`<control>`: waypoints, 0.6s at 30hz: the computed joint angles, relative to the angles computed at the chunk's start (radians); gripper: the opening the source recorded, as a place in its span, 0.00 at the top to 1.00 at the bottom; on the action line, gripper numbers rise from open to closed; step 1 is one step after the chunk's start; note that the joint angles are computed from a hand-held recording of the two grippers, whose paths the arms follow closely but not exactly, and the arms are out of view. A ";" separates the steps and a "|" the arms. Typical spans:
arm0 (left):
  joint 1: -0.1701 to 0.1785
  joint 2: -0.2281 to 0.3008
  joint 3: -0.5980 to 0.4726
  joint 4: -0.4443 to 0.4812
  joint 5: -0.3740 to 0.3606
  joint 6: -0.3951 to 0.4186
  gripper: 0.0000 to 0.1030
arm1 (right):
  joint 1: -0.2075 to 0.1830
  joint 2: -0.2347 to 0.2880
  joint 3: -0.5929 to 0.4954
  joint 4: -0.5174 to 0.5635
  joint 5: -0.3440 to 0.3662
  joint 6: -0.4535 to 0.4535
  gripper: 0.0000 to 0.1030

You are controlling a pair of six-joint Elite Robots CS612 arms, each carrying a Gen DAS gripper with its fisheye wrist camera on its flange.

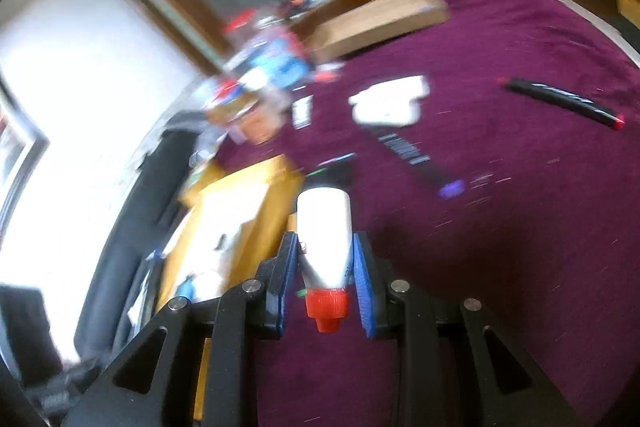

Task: Organize rigid objects
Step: 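Carry the glue bottle and marker into the tray and open both tools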

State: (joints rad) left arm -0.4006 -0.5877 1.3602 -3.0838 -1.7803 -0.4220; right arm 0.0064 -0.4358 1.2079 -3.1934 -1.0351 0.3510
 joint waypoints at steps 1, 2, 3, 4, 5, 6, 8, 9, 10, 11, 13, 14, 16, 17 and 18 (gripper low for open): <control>0.004 -0.002 0.007 -0.011 0.007 -0.008 0.88 | 0.011 -0.006 0.007 0.000 -0.009 -0.016 0.77; 0.008 -0.003 0.011 -0.020 0.013 -0.013 0.88 | 0.025 -0.016 0.014 0.014 -0.021 -0.044 0.77; 0.013 -0.003 0.012 -0.026 0.022 -0.016 0.88 | 0.043 -0.023 0.015 0.034 -0.022 -0.088 0.77; 0.019 0.000 0.011 -0.030 0.032 -0.021 0.88 | 0.051 -0.025 0.015 0.038 -0.021 -0.109 0.77; 0.025 0.001 0.012 -0.034 0.039 -0.027 0.88 | 0.064 -0.027 0.012 0.049 -0.031 -0.136 0.77; 0.032 0.003 0.010 -0.036 0.044 -0.035 0.88 | 0.081 -0.027 0.001 0.075 -0.054 -0.163 0.77; 0.047 0.014 -0.005 -0.028 0.053 -0.059 0.88 | 0.101 -0.017 -0.029 0.128 -0.065 -0.183 0.77; 0.055 0.023 -0.016 -0.025 0.051 -0.073 0.88 | 0.107 -0.012 -0.041 0.149 -0.068 -0.190 0.77; 0.060 0.028 -0.023 -0.022 0.053 -0.076 0.88 | 0.113 -0.007 -0.053 0.169 -0.075 -0.197 0.77; 0.064 0.030 -0.025 -0.020 0.061 -0.076 0.88 | 0.120 0.001 -0.070 0.191 -0.083 -0.205 0.77; 0.071 0.039 -0.037 0.003 0.070 -0.074 0.88 | 0.132 0.016 -0.104 0.248 -0.103 -0.219 0.77; 0.075 0.044 -0.044 0.013 0.066 -0.076 0.88 | 0.136 0.022 -0.117 0.265 -0.112 -0.224 0.77; 0.080 0.052 -0.053 0.028 0.065 -0.074 0.88 | 0.144 0.030 -0.131 0.273 -0.134 -0.236 0.76; 0.082 0.055 -0.056 0.032 0.063 -0.076 0.88 | 0.147 0.034 -0.140 0.275 -0.141 -0.237 0.77; 0.085 0.060 -0.062 0.032 0.054 -0.075 0.88 | 0.148 0.040 -0.149 0.280 -0.144 -0.242 0.77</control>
